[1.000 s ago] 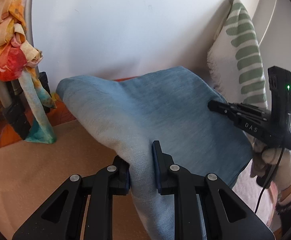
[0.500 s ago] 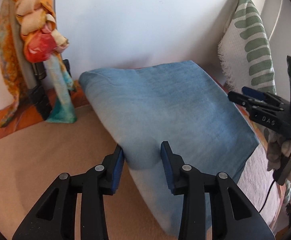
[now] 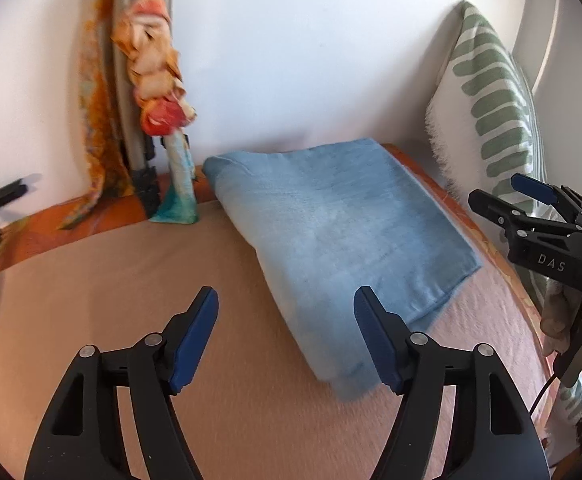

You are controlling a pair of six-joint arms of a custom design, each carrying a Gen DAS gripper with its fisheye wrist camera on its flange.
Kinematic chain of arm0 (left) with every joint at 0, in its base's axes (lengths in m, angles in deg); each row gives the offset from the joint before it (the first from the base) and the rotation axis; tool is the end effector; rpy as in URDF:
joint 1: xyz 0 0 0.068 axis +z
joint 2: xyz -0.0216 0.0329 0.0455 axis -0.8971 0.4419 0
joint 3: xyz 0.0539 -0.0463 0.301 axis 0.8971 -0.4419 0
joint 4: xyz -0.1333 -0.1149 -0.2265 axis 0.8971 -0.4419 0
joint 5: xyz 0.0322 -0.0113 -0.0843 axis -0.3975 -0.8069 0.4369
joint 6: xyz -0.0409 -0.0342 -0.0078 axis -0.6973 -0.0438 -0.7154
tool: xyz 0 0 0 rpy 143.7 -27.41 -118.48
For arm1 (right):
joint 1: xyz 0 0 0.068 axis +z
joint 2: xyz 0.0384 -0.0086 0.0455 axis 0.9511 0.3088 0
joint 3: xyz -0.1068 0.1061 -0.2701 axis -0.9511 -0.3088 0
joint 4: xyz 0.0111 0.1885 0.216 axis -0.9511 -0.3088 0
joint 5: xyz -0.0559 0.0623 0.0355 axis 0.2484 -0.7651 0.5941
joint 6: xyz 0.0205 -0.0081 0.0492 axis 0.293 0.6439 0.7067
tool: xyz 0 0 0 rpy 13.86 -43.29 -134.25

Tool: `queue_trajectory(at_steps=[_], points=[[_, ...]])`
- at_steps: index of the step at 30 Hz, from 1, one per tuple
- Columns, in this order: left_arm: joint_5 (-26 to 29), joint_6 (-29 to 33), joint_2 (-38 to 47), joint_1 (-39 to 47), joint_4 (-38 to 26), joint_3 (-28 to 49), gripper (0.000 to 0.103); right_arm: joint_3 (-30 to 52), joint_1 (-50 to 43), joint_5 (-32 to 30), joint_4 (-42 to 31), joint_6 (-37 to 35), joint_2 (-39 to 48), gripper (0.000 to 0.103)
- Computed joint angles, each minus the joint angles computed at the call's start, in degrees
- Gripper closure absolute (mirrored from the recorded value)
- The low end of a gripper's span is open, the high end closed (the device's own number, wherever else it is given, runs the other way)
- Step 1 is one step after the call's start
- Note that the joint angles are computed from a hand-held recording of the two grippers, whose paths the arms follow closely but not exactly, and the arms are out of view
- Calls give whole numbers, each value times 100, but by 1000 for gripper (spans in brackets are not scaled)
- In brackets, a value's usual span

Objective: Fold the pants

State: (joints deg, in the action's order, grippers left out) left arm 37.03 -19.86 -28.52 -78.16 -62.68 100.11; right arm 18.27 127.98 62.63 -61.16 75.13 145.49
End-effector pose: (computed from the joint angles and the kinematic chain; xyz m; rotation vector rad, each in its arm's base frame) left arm 0.2028 -0.0518 0.3005 -0.0657 2.4565 -0.2390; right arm 0.1869 0.2410 0.3300 -0.3997 2.3614 -0.1454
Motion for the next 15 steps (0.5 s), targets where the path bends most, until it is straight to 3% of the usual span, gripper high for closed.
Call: queue_trajectory(at_steps=[7,10,15], points=[[-684,-400,-954,-728,-779,114,30,376,879,399,-819,903,-194,6],[-1029,-798,-1341,-1140,-1124,195,22,519,1274,578,-1136,1328,-220,5],[-2021,-1548,-1781,-2415,-1824,459,22,791,1946,869,-1772,2080,-207,5]])
